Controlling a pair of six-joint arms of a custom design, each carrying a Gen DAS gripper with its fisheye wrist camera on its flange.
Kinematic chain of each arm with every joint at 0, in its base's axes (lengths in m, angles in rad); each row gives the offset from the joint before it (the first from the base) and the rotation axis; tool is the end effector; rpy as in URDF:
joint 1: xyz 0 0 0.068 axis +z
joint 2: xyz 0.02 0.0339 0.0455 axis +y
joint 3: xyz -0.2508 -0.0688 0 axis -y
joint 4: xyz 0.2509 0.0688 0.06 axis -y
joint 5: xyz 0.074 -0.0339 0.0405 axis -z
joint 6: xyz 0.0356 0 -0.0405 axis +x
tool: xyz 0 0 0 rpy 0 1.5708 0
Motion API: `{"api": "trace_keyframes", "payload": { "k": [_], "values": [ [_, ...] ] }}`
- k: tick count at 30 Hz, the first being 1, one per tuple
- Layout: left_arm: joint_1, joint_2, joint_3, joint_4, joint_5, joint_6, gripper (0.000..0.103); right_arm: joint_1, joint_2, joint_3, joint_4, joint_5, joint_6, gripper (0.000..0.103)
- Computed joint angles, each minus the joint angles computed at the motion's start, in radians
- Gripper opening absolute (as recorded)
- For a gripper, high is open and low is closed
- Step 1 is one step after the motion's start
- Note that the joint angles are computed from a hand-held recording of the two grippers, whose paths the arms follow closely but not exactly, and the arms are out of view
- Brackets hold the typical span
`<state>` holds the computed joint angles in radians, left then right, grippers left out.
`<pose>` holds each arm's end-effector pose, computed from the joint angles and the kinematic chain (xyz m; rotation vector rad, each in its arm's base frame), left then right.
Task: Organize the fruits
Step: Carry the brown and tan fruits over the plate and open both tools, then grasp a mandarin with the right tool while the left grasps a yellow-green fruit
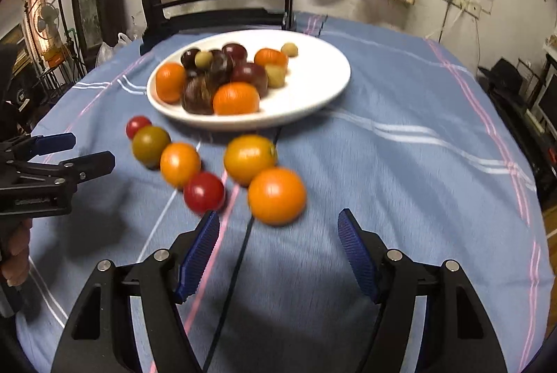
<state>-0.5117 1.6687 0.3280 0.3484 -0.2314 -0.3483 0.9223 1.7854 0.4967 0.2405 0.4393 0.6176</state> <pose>0.1954 -0.1004 0.0415 0.1189 2.5213 -0.0465 0.1654 0.1932 0.0422 -0.2290 2.4628 0.0639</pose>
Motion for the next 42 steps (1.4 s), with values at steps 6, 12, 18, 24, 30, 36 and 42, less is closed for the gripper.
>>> {"api": "trace_keyframes", "payload": {
  "k": [6, 12, 18, 24, 30, 36, 42],
  "values": [
    [0.018, 0.056, -0.01, 0.054, 0.053, 0.013, 0.095, -0.014, 0.06, 0.016, 0.001, -0.046, 0.033, 0.071],
    [-0.003, 0.084, -0.01, 0.081, 0.067, 0.025, 0.095, -0.038, 0.107, 0.065, -0.013, -0.055, 0.031, 0.072],
    [0.006, 0.103, -0.005, 0.092, 0.096, 0.034, 0.095, -0.057, 0.152, 0.111, 0.005, -0.031, 0.011, 0.062],
    [-0.001, 0.12, 0.002, 0.096, 0.1, 0.034, 0.095, -0.082, 0.12, 0.048, 0.101, -0.068, 0.004, 0.04],
    [-0.041, 0.124, 0.008, 0.092, 0.068, 0.015, 0.095, -0.085, 0.069, -0.015, 0.148, -0.114, 0.019, 0.04],
    [-0.096, 0.159, 0.057, 0.048, 0.009, 0.01, 0.079, -0.072, 0.033, -0.055, 0.183, -0.134, 0.022, 0.04],
    [-0.099, 0.202, 0.138, 0.031, 0.03, 0.054, 0.064, -0.066, -0.001, -0.083, 0.201, -0.14, 0.019, 0.04]
  ]
}}
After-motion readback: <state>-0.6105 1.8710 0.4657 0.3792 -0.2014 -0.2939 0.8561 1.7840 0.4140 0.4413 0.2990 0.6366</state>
